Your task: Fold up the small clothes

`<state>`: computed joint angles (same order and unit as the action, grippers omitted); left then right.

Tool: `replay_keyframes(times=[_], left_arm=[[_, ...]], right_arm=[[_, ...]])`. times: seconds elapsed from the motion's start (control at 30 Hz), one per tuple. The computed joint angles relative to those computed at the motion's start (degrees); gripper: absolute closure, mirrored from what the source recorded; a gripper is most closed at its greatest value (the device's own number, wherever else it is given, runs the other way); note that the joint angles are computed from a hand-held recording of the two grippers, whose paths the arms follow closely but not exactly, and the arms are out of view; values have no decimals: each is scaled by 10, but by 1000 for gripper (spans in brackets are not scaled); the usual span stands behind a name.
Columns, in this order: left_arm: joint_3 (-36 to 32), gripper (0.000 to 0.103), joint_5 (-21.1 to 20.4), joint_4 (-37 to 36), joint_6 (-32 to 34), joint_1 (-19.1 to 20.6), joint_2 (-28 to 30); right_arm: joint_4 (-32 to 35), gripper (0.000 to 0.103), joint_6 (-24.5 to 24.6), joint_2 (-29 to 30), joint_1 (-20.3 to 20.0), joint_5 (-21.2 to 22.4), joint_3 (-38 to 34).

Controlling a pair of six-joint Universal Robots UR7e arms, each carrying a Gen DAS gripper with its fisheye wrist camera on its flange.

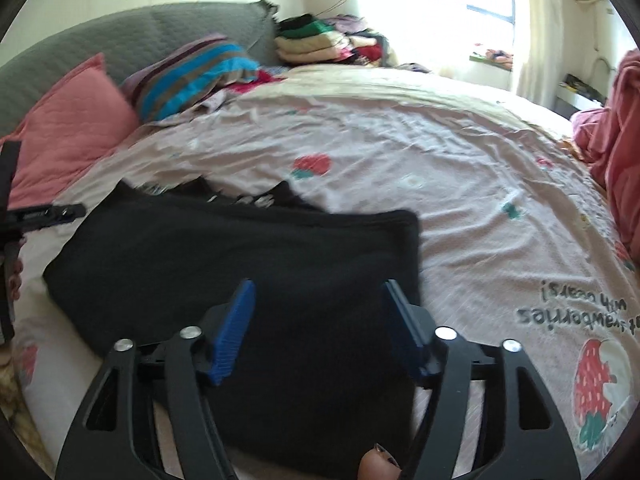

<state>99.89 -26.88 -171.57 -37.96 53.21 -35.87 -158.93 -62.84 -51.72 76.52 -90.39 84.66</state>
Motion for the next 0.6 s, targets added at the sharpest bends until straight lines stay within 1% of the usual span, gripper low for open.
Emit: replay_keyframes(times=[0.1,0.17,0.23,0.3,0.33,0.37,0.5,0.6], left_arm=[[14,57,-9,10,-9,-11,-1],[24,57,-21,12,-16,-17,1],[30,56,-31,26,-29,-22,3],[34,56,-37,46,-43,-24,6],[34,56,-37,63,-50,-24,8],[36,56,-33,68,-52,-26,11],[54,56,-36,43,-55,-31,10],[57,56,-29,56,-62,-36,9]], right_arm=[[11,32,-15,-13,-1,-12,22],[3,32,-27,-19,-2,-26,39],[6,32,-30,-22,-5,-35,46],[-3,32,-25,-20,-8,-59,51],[-3,31,-24,-20,-9,-63,51],[-5,30,-23,-21,-13,-66,54],[-11,29,-22,-29,-20,-67,64],[-17,29,-22,-35,-22,-65,72]])
